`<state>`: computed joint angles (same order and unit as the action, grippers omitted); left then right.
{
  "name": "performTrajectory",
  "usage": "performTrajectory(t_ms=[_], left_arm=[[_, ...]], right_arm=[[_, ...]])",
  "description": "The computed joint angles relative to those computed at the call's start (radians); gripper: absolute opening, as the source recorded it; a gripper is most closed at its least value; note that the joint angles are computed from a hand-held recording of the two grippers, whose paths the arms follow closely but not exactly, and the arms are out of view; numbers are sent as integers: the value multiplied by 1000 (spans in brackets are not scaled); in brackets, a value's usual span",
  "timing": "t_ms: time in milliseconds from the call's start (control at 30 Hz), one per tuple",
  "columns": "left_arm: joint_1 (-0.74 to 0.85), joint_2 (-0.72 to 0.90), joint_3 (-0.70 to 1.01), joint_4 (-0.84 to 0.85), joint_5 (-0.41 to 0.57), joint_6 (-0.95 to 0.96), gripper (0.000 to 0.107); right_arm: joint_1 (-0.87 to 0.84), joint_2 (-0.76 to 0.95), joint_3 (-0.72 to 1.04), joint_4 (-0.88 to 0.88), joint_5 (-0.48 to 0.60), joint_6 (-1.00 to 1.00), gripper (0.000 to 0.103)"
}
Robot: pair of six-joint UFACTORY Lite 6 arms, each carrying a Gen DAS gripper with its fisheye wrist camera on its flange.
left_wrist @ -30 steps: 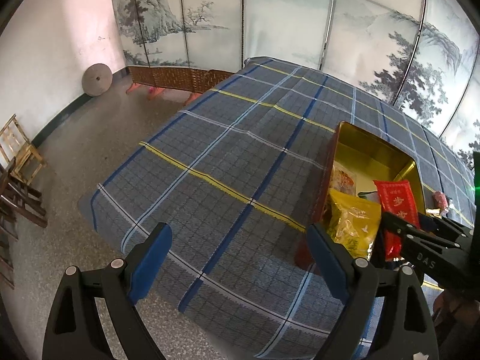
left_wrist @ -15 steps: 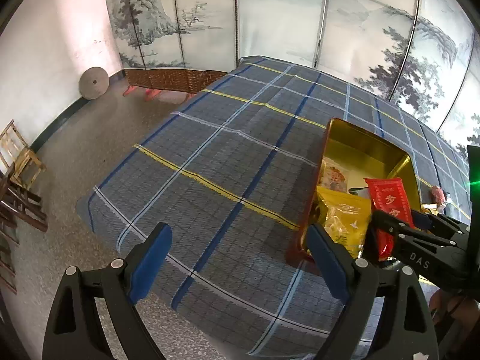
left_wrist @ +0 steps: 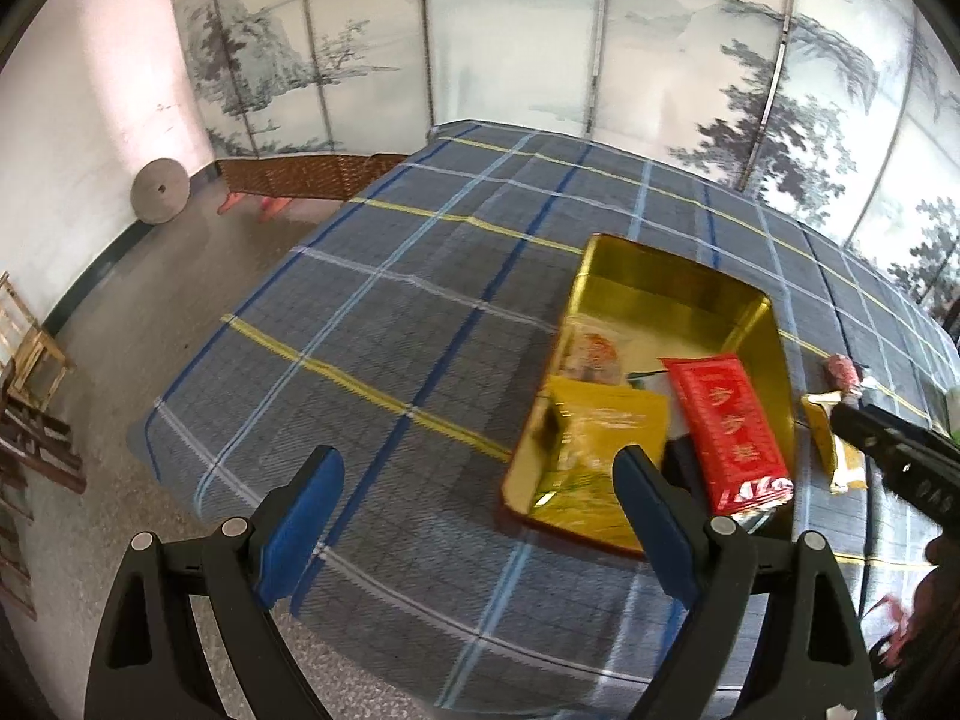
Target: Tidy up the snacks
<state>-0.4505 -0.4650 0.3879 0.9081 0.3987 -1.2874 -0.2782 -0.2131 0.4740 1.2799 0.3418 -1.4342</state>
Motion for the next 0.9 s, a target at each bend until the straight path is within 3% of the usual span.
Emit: performTrajectory(t_ms=[167, 367, 567, 767, 833, 900], left_arm=[[-90, 75, 45, 68, 9, -109, 89], [-181, 166, 103, 129, 27, -203, 89], [-234, 231, 149, 151, 41, -245, 89], [-276, 281, 193, 155, 58, -261, 89], [-296, 303, 214, 151, 68, -262, 89], [-316, 326, 236, 151, 75, -265, 89]], right_arm=[[-297, 84, 50, -51, 47, -82, 54], [-577, 323, 204, -80, 76, -140, 54], [-698, 536, 372, -175, 135, 0, 54], [-689, 627, 434, -172, 137, 28, 53], [-670, 643, 442, -153, 121, 17, 48], [-644, 631, 420, -69, 75, -84, 35]])
